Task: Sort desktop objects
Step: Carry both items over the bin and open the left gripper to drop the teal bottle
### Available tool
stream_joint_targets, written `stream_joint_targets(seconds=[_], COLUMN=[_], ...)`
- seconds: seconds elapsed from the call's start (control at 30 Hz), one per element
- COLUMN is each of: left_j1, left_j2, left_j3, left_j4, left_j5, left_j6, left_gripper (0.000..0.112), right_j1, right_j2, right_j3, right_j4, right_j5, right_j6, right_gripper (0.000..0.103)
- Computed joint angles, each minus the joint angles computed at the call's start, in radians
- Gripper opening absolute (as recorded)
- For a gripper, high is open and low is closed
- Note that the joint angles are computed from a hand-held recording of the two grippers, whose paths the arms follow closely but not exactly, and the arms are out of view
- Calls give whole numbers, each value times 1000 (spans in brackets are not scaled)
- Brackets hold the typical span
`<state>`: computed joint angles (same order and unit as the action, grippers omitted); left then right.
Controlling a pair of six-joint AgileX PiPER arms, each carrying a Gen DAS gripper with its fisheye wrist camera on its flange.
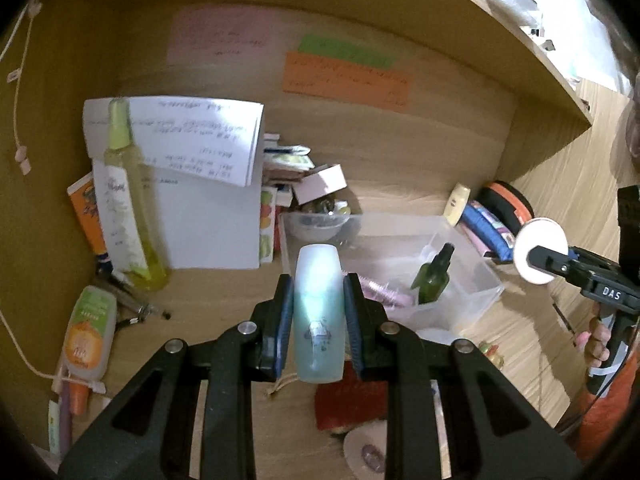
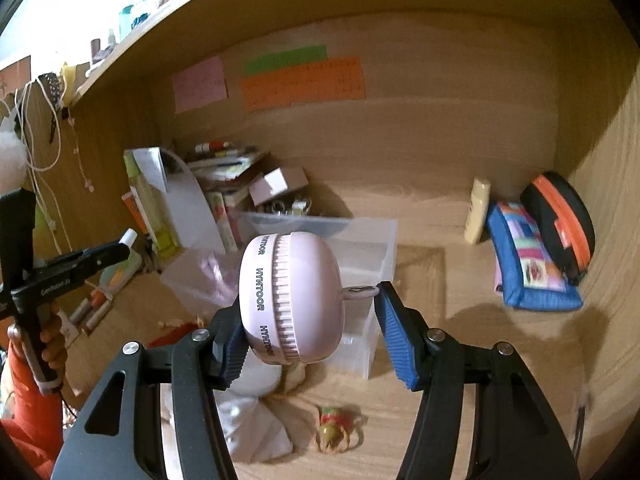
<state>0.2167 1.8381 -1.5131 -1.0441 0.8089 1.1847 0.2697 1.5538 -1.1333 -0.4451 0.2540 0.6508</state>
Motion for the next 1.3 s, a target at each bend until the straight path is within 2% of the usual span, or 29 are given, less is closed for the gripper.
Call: stream_joint_targets(seconds=[0.27,0.33,0.47,0.67,0.77,0.87,0.97,1.13,1.3], left_j1=[-55,-70,-117,-152,-171,-187,-206,-230,-240], left_j2=[81,108,164,293,347,418,475,491,549], left_j3=[-143,-193,-281,-484,-572,-692,-785,-783,-862], left_j4=[78,102,203,316,365,426,472,514,534], left_j5=[16,22,-22,38,60,114,152,147,191], left_j6=[-123,-160,-252,-402,-463,-532,-587,-591,-612], left_gripper=[24,24,24,24,24,24,24,24,24], right_j1=[-28,-42,-54,-83,-90,-106,-104,-104,-100], right_j2=[89,125,202,315,356,387,406,431,459], right_j3=[-137,-191,-311,-454,-471,-471,-467,-481,-515], right_j4=[133,207,204,272,252,320,269,222,208], right_j5=[26,45,103,168,160,139,134,153,195], right_j6=[-158,-238,-253,-302,-264,-317,-289,-260,-255], right_gripper=[55,55,55,55,55,55,55,55,55])
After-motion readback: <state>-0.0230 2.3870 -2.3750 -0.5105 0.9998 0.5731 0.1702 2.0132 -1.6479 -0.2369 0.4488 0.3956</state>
